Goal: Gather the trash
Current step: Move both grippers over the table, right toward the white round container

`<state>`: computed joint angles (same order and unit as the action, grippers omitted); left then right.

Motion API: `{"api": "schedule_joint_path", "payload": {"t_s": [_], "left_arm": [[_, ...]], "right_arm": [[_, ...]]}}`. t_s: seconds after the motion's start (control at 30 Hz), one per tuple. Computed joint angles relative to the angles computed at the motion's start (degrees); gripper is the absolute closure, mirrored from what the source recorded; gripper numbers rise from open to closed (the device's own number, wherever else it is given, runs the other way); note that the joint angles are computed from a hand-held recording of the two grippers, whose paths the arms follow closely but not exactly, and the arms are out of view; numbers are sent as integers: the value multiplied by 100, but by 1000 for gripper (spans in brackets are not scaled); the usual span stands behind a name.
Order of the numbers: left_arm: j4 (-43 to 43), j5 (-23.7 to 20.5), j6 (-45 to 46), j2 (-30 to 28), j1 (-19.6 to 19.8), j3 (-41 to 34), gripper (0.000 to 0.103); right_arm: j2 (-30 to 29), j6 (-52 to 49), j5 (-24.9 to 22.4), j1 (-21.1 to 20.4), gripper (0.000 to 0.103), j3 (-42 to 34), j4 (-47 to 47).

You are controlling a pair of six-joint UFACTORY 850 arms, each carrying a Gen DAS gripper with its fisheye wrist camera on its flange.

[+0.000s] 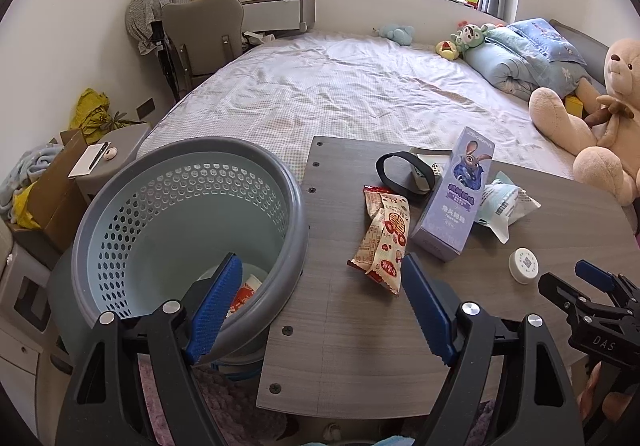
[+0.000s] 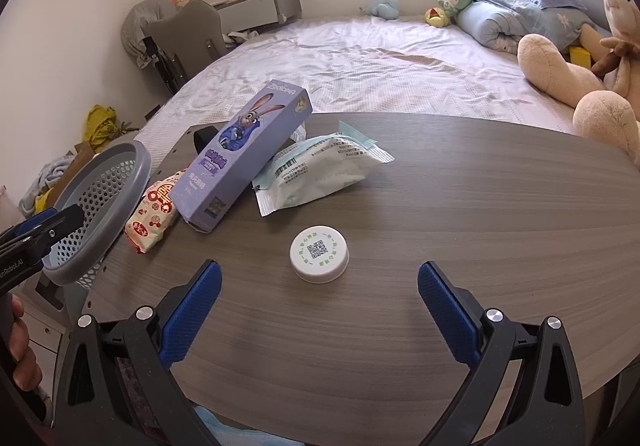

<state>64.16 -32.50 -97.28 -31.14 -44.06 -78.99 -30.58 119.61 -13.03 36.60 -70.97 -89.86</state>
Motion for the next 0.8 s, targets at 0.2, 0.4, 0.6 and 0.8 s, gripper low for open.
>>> {"api": "schedule_joint_path", "payload": {"t_s": [0.2,0.4,0.6,0.8], "left_arm": [[-86,-31,121,-77,-3,-114,25],[-177,-5,239,-133,12,-177,25],[-218,39,289,-159,32,-211,25],[-316,131,386,-199,61,-241,25]], "right_arm": [[-114,-311,-15,-46,7,-100,221],[-253,-948,-55,-38,15,-291,699],[-380,-1636,-164,-13,21,-463,1270],[-539,-2303,-308,10,27,-662,1863]]}}
